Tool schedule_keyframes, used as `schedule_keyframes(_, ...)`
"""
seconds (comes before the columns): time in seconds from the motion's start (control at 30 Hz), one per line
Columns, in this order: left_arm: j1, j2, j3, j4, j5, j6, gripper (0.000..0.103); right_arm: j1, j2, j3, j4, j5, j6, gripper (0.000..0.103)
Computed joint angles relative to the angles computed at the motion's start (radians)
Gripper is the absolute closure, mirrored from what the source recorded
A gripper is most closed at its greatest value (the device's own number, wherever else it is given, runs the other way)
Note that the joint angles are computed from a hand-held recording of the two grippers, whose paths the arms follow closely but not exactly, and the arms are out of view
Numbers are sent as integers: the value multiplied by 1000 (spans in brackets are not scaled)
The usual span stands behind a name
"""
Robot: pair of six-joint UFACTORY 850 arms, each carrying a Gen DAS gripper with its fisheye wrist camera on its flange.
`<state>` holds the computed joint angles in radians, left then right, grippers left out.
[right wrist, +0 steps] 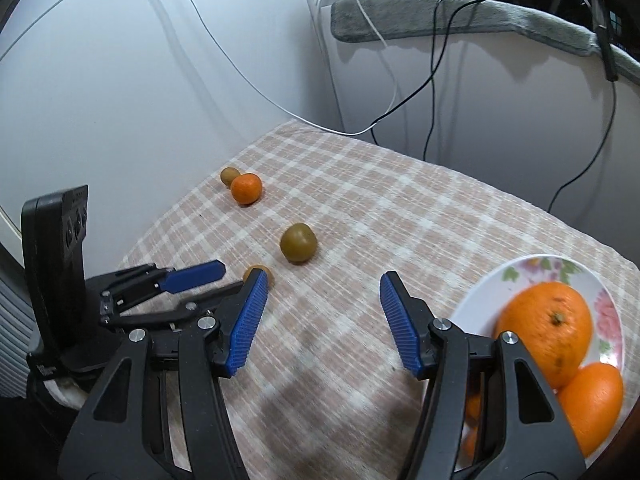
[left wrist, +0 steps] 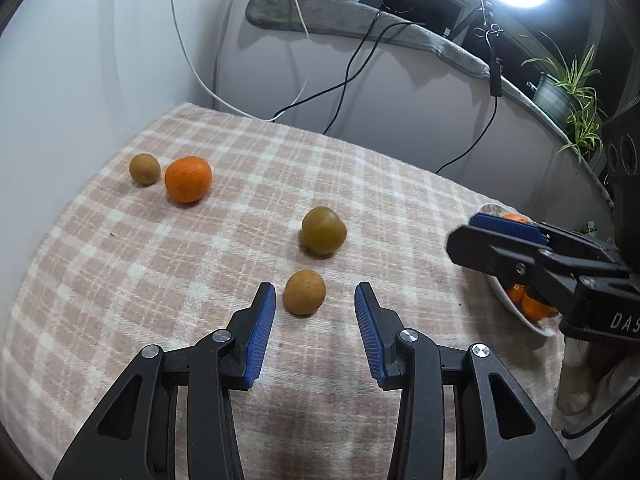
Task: Organize fruits
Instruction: 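Move the right gripper to an olive-green fruit while the left approaches a tan kiwi, then grasp and lift the olive-green fruit with the right gripper while the left grasps the tan kiwi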
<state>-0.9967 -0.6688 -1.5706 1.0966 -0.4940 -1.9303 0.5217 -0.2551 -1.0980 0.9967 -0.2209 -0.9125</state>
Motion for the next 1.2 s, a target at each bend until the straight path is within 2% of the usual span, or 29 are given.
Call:
schedule_keyframes(0.47, 19, -20, -10, -51, 46, 52, 63, 21, -168, -161, -106, -62, 146, 42)
schedule_keyframes(0.57, 23, -26, -17, -70, 49, 66, 63, 23, -196, -189, -123, -74, 162, 48)
schedule_keyframes(0.8, 28, -33, -26, -110, 49, 103, 65, 30, -247, -238, -182, -87, 223, 54)
schedule_keyframes(1.0, 32, -40, -37, -136, 42, 130, 70, 32, -270, -259, -224, -99, 259, 62)
schedule_keyframes(1.13, 32, -41, -38, -143, 40, 135, 78, 29, -283, -272, -217, -113, 259, 69)
schedule_keyframes(1.2, 31, -42, -39, -144, 39, 141, 79, 29, -284, -275, -207, -117, 254, 71)
